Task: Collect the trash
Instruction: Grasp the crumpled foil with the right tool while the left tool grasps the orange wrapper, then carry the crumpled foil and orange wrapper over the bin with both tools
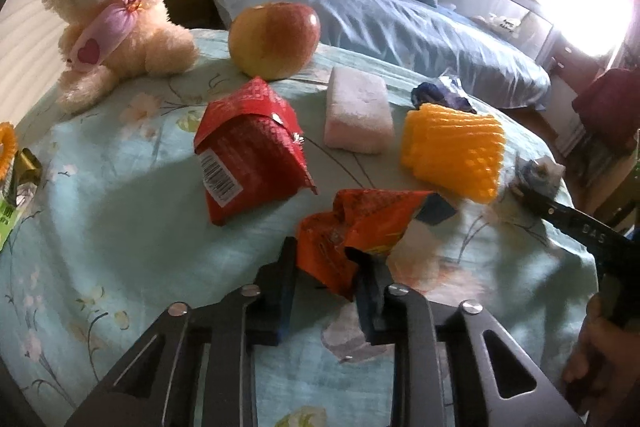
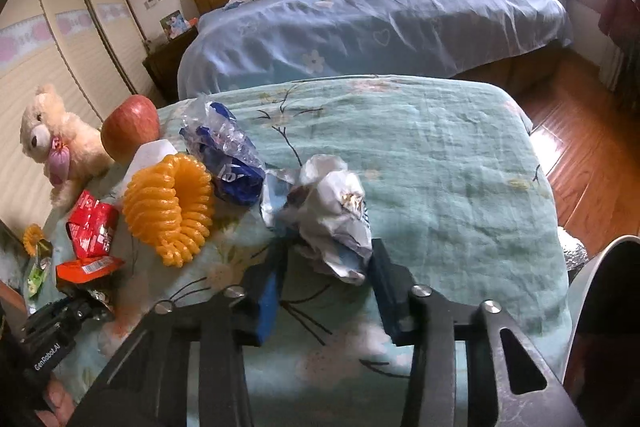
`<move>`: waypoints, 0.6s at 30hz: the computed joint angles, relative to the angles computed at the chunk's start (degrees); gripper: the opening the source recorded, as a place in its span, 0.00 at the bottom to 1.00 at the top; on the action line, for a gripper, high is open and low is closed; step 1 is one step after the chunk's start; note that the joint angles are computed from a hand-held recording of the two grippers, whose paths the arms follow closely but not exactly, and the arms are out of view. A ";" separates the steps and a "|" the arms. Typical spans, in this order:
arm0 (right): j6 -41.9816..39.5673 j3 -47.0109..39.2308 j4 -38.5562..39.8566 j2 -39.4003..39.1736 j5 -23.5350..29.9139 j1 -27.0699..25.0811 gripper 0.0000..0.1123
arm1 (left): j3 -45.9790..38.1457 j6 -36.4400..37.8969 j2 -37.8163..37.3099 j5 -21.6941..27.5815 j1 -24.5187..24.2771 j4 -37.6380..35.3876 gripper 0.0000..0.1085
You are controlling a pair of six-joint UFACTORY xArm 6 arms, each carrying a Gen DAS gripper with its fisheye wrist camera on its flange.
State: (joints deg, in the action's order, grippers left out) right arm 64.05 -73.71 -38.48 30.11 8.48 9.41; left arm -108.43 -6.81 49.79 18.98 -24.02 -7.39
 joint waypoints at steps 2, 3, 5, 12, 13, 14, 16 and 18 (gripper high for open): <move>1.00 0.75 -0.97 -0.56 -0.30 -0.02 0.21 | 1.50 0.95 -0.88 -1.26 -0.21 -0.66 0.18; 1.55 1.26 -1.48 -0.91 -0.61 -0.06 0.21 | 2.21 2.51 -1.35 -1.76 -0.41 -2.14 0.17; 3.10 2.38 -3.09 -1.78 -0.89 -0.02 0.20 | 4.25 5.02 -2.69 -2.72 -0.90 -4.47 0.16; 11.99 7.69 -10.77 -6.34 -2.93 -0.51 0.20 | 7.12 11.93 -5.06 -3.55 -2.67 -10.55 0.16; 14.16 8.61 -12.79 -7.26 -3.18 -0.66 0.20 | 7.17 12.74 -5.19 -3.39 -2.88 -11.28 0.16; 15.95 9.25 -14.45 -7.95 -3.31 -0.76 0.20 | 7.35 13.63 -5.40 -3.34 -3.11 -12.10 0.16; 19.90 10.81 -17.96 -9.56 -3.60 -1.01 0.20 | 7.84 14.52 -5.87 -3.45 -3.59 -12.85 0.16; 23.24 12.05 -21.07 -10.93 -3.58 -1.16 0.20 | 8.19 16.25 -6.31 -3.29 -4.12 -14.32 0.16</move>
